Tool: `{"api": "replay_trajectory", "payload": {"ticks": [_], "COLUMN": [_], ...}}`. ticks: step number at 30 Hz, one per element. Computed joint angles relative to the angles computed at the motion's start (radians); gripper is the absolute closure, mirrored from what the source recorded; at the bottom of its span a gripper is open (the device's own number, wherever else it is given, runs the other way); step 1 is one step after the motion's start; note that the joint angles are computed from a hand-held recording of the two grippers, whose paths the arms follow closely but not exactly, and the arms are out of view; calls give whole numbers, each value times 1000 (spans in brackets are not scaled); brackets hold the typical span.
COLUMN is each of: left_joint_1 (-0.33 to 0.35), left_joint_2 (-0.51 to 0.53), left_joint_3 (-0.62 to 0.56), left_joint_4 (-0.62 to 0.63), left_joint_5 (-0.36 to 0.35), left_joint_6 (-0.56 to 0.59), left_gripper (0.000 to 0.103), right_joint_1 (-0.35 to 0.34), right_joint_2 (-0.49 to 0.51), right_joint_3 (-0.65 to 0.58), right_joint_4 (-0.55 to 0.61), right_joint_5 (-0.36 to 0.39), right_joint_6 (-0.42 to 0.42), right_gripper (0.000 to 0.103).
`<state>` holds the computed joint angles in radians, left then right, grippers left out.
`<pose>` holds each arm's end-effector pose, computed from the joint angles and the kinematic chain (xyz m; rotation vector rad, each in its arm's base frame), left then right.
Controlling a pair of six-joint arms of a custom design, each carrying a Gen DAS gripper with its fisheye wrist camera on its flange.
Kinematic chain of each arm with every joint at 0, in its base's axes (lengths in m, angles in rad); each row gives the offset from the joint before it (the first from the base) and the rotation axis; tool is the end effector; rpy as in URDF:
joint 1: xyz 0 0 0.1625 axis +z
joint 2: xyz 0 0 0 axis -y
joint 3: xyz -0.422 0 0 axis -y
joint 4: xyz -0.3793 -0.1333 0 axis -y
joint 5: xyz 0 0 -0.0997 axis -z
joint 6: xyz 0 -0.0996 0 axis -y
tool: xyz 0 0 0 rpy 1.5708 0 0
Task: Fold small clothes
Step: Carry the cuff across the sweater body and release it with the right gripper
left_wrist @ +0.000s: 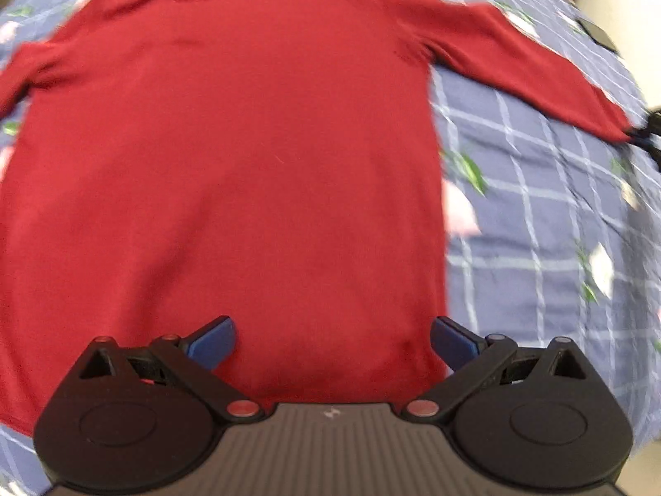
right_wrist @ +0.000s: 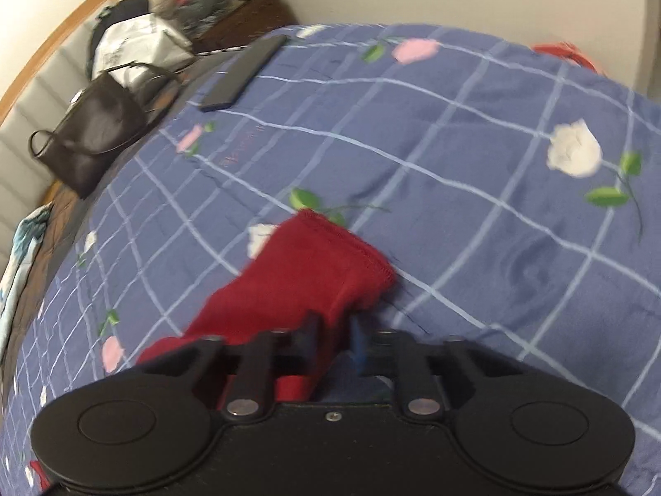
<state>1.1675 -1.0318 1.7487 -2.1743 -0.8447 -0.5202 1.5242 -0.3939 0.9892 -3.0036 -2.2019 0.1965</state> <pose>-0.0494 -0.6238 0.1902 -0.0896 2.4270 -0.2876 0.0358 -0.8328 0.1320 -0.6265 -2.3010 1.1051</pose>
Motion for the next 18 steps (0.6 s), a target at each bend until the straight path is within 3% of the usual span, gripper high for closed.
{"api": "replay_trajectory", "payload": {"ticks": [3,8,14,18], "left_joint_1": [1,31,78,112], "left_joint_2": [-5,-20,-27,-35], "left_joint_3": [-31,-83,-171,-232], "left_joint_4": [10,-77,-216,-277], "left_joint_5": [63,88,94,67], "left_joint_6": [-23,4,152,249], "left_gripper": [0,0,0,0], "right_joint_1": [28,95,200,280], "right_joint_2": [14,27,72,137], "right_joint_3": [-22,-31,-108,-199], "right_joint_4": [-30,-138,-162,-130], "right_joint_5": [-26,-15,42,85], "right_joint_6": [-97,-310,-550,-657], "right_gripper": [99,99,99,99]}}
